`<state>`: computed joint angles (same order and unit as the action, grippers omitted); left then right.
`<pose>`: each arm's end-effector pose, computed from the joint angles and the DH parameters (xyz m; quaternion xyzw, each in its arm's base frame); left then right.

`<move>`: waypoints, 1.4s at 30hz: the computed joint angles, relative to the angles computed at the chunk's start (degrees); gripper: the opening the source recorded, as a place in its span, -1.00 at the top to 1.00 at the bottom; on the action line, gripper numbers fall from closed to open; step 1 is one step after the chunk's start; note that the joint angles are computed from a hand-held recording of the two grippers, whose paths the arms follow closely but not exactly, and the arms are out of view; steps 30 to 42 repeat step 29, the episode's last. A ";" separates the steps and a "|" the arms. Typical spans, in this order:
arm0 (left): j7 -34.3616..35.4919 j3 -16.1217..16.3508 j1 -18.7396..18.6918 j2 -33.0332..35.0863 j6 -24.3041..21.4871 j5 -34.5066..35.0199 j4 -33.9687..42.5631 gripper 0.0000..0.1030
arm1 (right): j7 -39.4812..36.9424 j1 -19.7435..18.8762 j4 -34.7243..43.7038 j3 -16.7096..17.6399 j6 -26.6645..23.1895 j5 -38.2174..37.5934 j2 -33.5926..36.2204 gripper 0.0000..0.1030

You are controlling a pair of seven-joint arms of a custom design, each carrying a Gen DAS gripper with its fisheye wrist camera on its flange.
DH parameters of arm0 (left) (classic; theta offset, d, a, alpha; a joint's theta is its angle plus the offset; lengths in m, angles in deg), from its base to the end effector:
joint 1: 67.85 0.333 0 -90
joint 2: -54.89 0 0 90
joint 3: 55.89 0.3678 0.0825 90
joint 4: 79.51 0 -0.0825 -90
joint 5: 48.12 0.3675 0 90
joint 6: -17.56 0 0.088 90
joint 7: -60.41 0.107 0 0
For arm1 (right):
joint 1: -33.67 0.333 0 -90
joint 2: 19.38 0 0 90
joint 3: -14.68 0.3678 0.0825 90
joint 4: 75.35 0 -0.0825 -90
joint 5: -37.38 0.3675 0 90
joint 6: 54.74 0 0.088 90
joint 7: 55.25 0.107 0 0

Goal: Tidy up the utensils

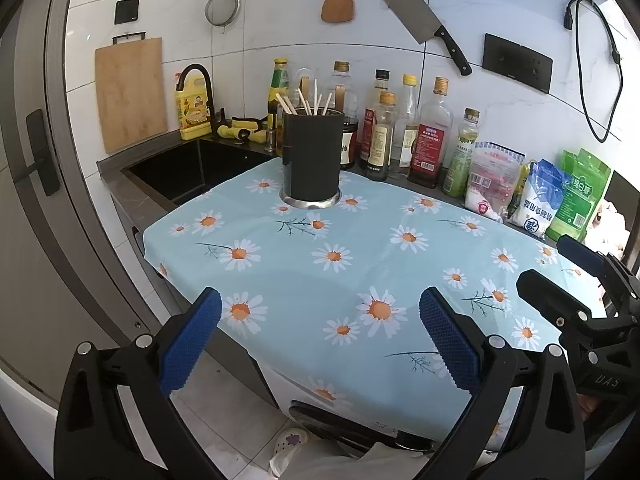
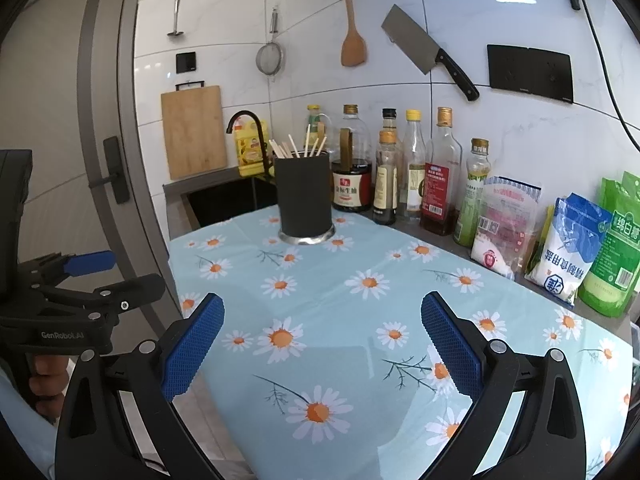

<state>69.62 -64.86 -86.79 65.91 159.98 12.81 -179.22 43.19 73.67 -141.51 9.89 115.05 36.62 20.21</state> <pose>0.5803 -0.3014 0.5799 -0.6974 0.5473 -0.3013 0.3512 0.6432 0.4898 0.5768 -0.7353 0.4208 -0.2291 0.4794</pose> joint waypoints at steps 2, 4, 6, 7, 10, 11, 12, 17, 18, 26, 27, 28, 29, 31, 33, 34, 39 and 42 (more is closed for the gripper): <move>0.02 0.00 -0.02 -0.04 -0.15 -0.04 0.00 -0.89 | 0.02 0.06 0.09 -0.07 -0.06 0.00 0.03 -0.84; 0.00 -0.01 -0.04 -0.04 -0.27 -0.07 0.05 -0.89 | 0.17 0.09 0.03 -0.12 0.02 0.07 0.01 -0.84; 0.03 -0.01 -0.02 -0.11 -0.25 -0.07 -0.05 -0.89 | 0.21 0.14 0.03 -0.17 -0.04 0.05 0.01 -0.84; -0.01 0.00 0.01 -0.16 -0.17 -0.03 -0.12 -0.89 | 0.39 0.31 -0.06 -0.39 0.03 -0.03 -0.02 -0.84; -0.13 -0.01 0.01 -0.15 -0.22 0.07 -0.13 -0.89 | 0.35 0.23 0.09 -0.31 -0.15 -0.12 0.03 -0.84; -0.10 -0.02 0.04 -0.18 -0.15 0.03 -0.18 -0.89 | 0.41 0.25 0.07 -0.33 -0.12 -0.13 0.03 -0.84; -0.12 -0.02 0.08 -0.20 -0.10 -0.01 -0.21 -0.89 | 0.44 0.26 0.09 -0.33 -0.13 -0.14 0.03 -0.84; -0.16 -0.05 0.04 -0.21 -0.13 0.11 -0.20 -0.89 | 0.69 0.37 -0.01 -0.47 -0.10 -0.23 -0.03 -0.84; -0.14 -0.06 0.03 -0.22 -0.19 0.14 -0.19 -0.89 | 0.79 0.41 -0.04 -0.54 -0.07 -0.25 -0.04 -0.84; -1.59 -0.07 -0.18 -0.16 -1.46 0.38 0.22 -0.89 | 0.87 0.33 -0.40 -0.55 0.29 -0.32 -0.13 -0.84; -1.66 -0.08 -0.19 -0.12 -1.72 0.27 0.32 -0.89 | 0.72 0.23 -0.50 -0.40 0.29 -0.27 -0.17 -0.84; -1.32 -0.13 -0.15 -0.02 -1.90 -0.07 0.46 -0.89 | 0.58 0.16 -0.56 -0.31 0.33 -0.26 -0.17 -0.84; -1.03 -0.17 -0.11 0.09 -1.82 -0.34 0.60 -0.89 | 0.52 0.11 -0.66 -0.29 0.41 -0.21 -0.19 -0.84; -1.03 -0.17 -0.11 0.09 -1.82 -0.34 0.60 -0.89 | 0.52 0.11 -0.66 -0.29 0.41 -0.21 -0.19 -0.84; -1.03 -0.17 -0.11 0.09 -1.82 -0.34 0.60 -0.89 | 0.52 0.11 -0.66 -0.29 0.41 -0.21 -0.19 -0.84; -1.03 -0.17 -0.11 0.09 -1.82 -0.34 0.60 -0.89 | 0.52 0.11 -0.66 -0.29 0.41 -0.21 -0.19 -0.84; -1.03 -0.17 -0.11 0.09 -1.82 -0.34 0.60 -0.89 | 0.52 0.11 -0.66 -0.29 0.41 -0.21 -0.19 -0.84; -1.03 -0.17 -0.11 0.09 -1.82 -0.34 0.60 -0.89 | 0.52 0.11 -0.66 -0.29 0.41 -0.21 -0.19 -0.84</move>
